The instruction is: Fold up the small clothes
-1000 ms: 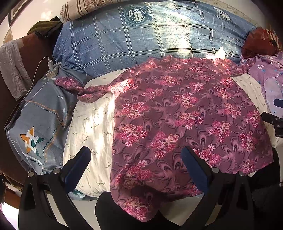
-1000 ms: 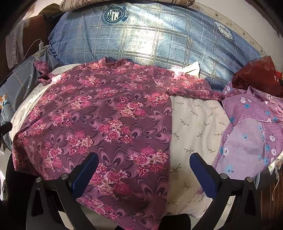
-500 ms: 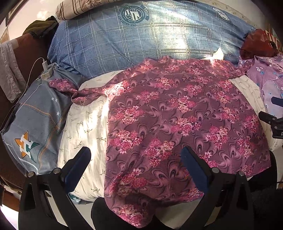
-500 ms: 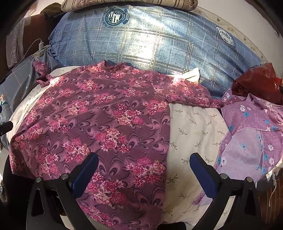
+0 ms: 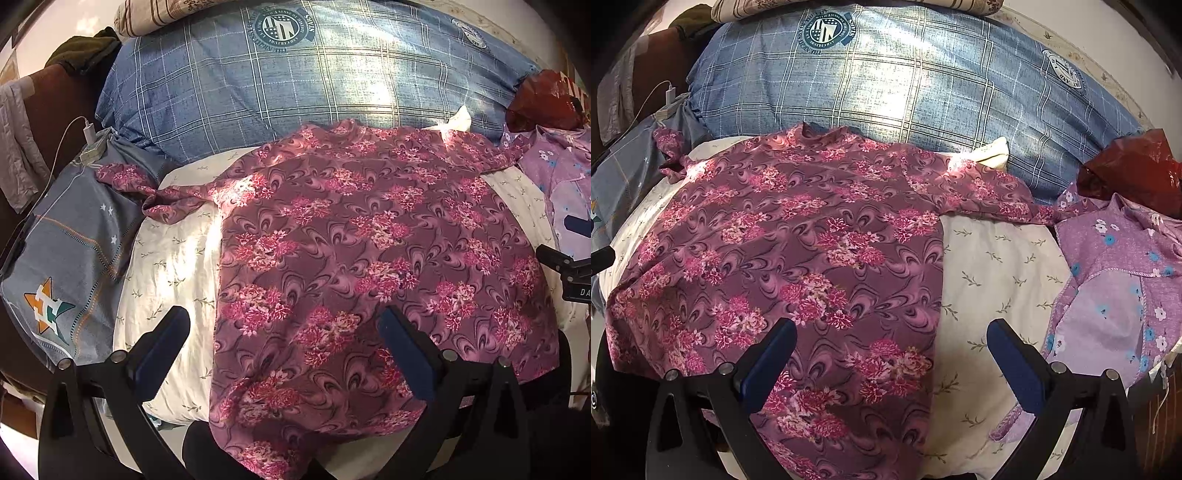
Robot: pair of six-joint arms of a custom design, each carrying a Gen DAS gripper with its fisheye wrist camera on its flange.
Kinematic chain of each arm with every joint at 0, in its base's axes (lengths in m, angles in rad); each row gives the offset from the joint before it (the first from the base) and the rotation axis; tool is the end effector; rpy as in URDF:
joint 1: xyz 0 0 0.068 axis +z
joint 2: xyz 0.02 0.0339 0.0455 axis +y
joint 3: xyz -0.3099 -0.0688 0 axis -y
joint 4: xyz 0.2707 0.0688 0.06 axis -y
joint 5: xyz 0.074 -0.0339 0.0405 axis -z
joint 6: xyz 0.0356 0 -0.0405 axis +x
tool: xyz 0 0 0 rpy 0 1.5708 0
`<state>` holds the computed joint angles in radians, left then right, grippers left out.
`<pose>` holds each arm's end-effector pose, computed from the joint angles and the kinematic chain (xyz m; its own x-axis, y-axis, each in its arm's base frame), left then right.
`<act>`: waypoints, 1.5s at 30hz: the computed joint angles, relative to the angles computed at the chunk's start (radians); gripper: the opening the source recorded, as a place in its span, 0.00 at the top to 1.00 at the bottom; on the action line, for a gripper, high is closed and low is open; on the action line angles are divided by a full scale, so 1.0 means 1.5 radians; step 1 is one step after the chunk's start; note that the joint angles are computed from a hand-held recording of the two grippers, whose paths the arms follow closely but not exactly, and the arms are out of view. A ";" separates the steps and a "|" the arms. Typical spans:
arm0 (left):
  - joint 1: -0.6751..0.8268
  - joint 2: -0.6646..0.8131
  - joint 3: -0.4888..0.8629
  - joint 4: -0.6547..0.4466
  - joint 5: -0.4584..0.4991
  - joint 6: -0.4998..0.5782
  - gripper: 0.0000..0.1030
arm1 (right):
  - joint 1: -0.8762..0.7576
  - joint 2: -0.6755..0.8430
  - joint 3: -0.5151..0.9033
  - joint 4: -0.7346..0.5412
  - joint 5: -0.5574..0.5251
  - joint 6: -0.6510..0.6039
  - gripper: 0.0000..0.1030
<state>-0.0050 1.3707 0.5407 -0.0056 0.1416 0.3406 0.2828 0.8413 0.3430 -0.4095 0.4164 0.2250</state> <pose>0.2586 -0.0063 0.1769 -0.6658 0.3340 -0.6672 0.3416 0.9314 0.1254 0.1437 0.0268 0.1839 -0.7414 -0.0030 -0.6711 0.1531 0.9729 -0.1734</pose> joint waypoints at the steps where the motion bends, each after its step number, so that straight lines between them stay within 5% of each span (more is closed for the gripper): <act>1: -0.001 0.002 0.001 0.001 0.000 -0.001 0.00 | -0.005 0.002 0.001 0.002 -0.002 -0.004 0.00; 18: -0.028 0.073 0.056 -0.016 -0.021 -0.019 0.00 | -0.137 0.047 0.005 0.054 -0.090 -0.083 0.00; 22: -0.037 0.093 0.070 -0.021 -0.024 -0.022 0.00 | -0.185 0.060 0.004 0.069 -0.136 -0.106 0.00; 26: -0.029 0.132 0.116 -0.071 0.003 -0.023 0.00 | -0.308 0.098 0.015 0.084 -0.270 -0.148 0.00; 33: 0.053 0.293 0.372 -0.240 0.039 -0.089 0.00 | -0.648 0.278 0.167 0.109 -0.448 -0.251 0.00; 41: 0.134 0.557 0.773 -0.446 0.049 -0.254 0.00 | -0.830 0.554 0.509 0.094 -0.569 -0.088 0.00; 45: 0.139 0.653 0.906 -0.513 0.060 -0.316 0.00 | -0.833 0.680 0.694 0.043 -0.562 -0.021 0.00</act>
<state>0.2033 2.3497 1.8992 -0.7752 0.2314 -0.1328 -0.9666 1.8620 1.3845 -0.3456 -0.4264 0.1929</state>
